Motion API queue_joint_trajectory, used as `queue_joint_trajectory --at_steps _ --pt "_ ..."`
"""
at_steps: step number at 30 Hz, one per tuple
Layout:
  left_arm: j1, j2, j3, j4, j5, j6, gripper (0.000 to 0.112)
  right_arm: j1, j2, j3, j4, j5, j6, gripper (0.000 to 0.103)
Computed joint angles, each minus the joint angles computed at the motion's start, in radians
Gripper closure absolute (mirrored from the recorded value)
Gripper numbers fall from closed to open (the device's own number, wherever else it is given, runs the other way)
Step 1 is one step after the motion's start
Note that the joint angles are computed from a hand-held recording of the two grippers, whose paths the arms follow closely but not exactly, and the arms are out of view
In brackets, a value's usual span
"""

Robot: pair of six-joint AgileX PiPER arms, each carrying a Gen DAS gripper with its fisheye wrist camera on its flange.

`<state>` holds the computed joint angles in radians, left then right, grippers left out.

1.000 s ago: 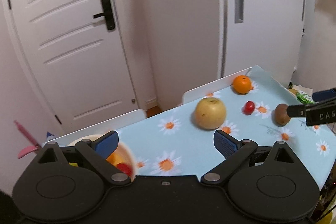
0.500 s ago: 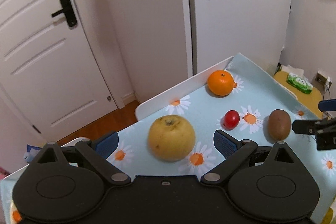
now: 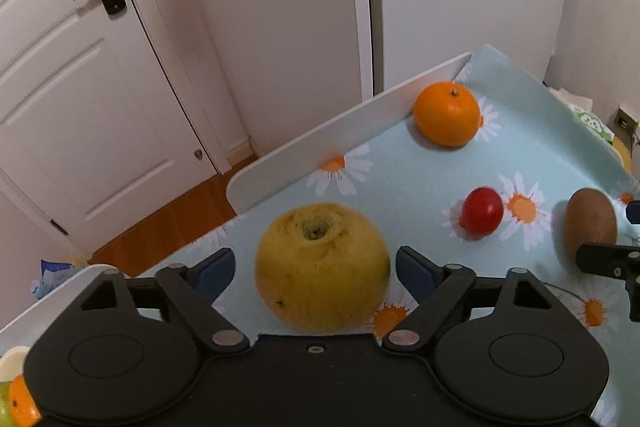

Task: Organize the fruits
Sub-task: 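Grasp the yellow pear with the left tool while the right tool grasps the kiwi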

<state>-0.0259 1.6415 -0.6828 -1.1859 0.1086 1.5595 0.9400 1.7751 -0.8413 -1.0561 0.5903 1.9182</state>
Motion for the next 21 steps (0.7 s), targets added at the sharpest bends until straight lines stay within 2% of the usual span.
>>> queue_joint_trajectory --at_steps 3,6,9,13,16,21 --pt "0.021 0.024 -0.017 0.014 0.037 -0.002 0.032 -0.014 0.018 -0.007 -0.004 -0.007 0.008 0.005" --pt "0.025 0.027 -0.008 -0.137 0.041 0.166 0.033 -0.02 0.027 -0.013 0.0 -0.01 0.002 0.006" --pt "0.037 0.026 -0.003 -0.184 0.057 0.222 0.033 -0.025 0.043 -0.028 0.022 -0.015 -0.029 0.011" --pt "0.039 0.021 0.0 -0.151 0.061 0.205 0.033 -0.027 0.06 -0.037 0.014 -0.017 -0.029 0.011" --pt "0.045 0.013 -0.004 -0.027 0.078 0.097 0.033 -0.028 0.07 -0.041 0.004 -0.021 -0.023 0.011" --pt "0.054 -0.008 0.015 0.035 0.087 0.068 0.033 -0.011 0.088 -0.06 0.01 0.021 -0.057 0.029"
